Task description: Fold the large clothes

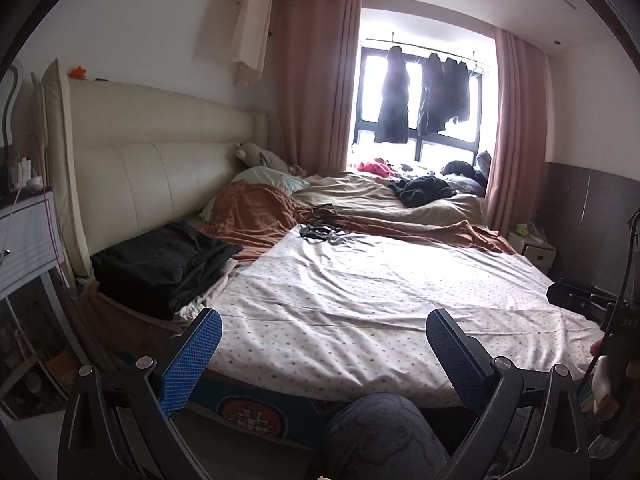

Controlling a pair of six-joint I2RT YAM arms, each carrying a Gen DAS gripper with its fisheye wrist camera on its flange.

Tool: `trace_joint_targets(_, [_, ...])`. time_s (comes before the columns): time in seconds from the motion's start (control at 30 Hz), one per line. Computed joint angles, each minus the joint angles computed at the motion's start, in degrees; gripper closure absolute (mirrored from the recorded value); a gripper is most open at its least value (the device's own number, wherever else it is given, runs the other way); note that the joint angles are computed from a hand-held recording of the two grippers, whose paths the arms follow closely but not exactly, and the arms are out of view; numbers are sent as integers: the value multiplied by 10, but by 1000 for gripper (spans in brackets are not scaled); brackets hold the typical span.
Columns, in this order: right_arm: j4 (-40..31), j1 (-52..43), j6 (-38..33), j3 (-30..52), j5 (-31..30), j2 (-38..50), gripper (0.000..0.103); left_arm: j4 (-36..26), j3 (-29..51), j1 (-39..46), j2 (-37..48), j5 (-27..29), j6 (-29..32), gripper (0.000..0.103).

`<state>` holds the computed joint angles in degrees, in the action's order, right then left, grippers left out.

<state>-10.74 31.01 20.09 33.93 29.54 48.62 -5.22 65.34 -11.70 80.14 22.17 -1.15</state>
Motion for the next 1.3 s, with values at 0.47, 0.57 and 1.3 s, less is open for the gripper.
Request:
trace_joint_targets(0.47, [30,40,24,-95,62,-46,0,47,-79,-26,-25,-11,-2,1])
trace_joint_targets(0.57, [30,26,31,-103,57,-45,0,44,-77,-29,-14,-12,-2,1])
trace_joint_targets(1.3, [38,-22,38,-113,18,-44,0,45,-76,-26,-4,-23,-6,1])
